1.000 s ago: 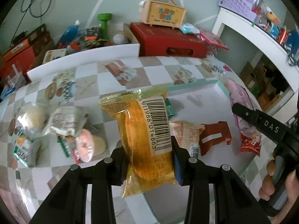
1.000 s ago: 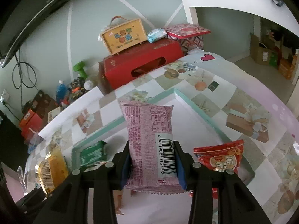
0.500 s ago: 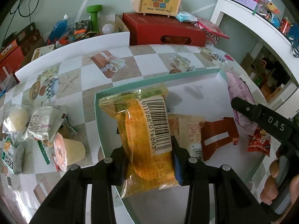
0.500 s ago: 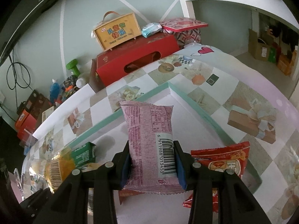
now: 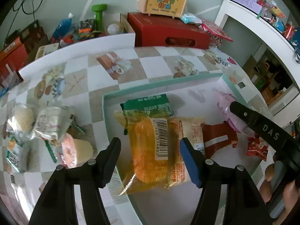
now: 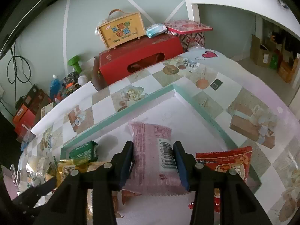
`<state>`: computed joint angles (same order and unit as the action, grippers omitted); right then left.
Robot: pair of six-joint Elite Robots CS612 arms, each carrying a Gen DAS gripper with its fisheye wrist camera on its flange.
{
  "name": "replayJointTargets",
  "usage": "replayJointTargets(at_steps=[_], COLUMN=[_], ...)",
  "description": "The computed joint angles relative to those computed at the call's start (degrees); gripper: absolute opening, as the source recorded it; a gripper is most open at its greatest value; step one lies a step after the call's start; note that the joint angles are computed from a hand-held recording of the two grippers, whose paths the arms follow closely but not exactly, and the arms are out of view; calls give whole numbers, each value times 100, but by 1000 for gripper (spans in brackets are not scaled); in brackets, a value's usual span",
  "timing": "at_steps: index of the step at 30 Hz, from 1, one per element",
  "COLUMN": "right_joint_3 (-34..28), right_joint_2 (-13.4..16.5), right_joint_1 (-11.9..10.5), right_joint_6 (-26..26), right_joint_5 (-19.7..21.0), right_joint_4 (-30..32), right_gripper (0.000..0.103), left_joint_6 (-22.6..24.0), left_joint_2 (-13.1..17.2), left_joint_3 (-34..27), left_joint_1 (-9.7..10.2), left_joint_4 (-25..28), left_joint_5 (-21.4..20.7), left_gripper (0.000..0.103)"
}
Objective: Organize snacks
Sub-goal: 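Open left tool over the tray while right tool releases the pink bag inside, then withdraw both tools from the tray back over the snack pile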
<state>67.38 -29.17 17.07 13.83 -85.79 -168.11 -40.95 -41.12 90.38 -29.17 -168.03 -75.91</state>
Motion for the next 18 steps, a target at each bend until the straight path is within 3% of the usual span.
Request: replayJointTargets(at_steps=[6,9,12,18], right_joint_3=[16,48,77,49], right_joint_2=[-67,-110,-145,-152], right_joint_1=[60,69,67,87], right_joint_6=[-238,-276,-274,-320], right_joint_5=[-208,-245,-247,-349], right_joint_4=[71,84,82,232], right_gripper=[49,62,63,76], left_joint_6=[-122,-190,-298,-505], left_joint_2=[-117,-171,-218,-253], left_joint_3=[68,114,160,202], left_joint_1=[1,-3,3,20], left_joint_4=[136,156,175,272], left_joint_5=[66,163,240,362], left_gripper=[69,76,76,76])
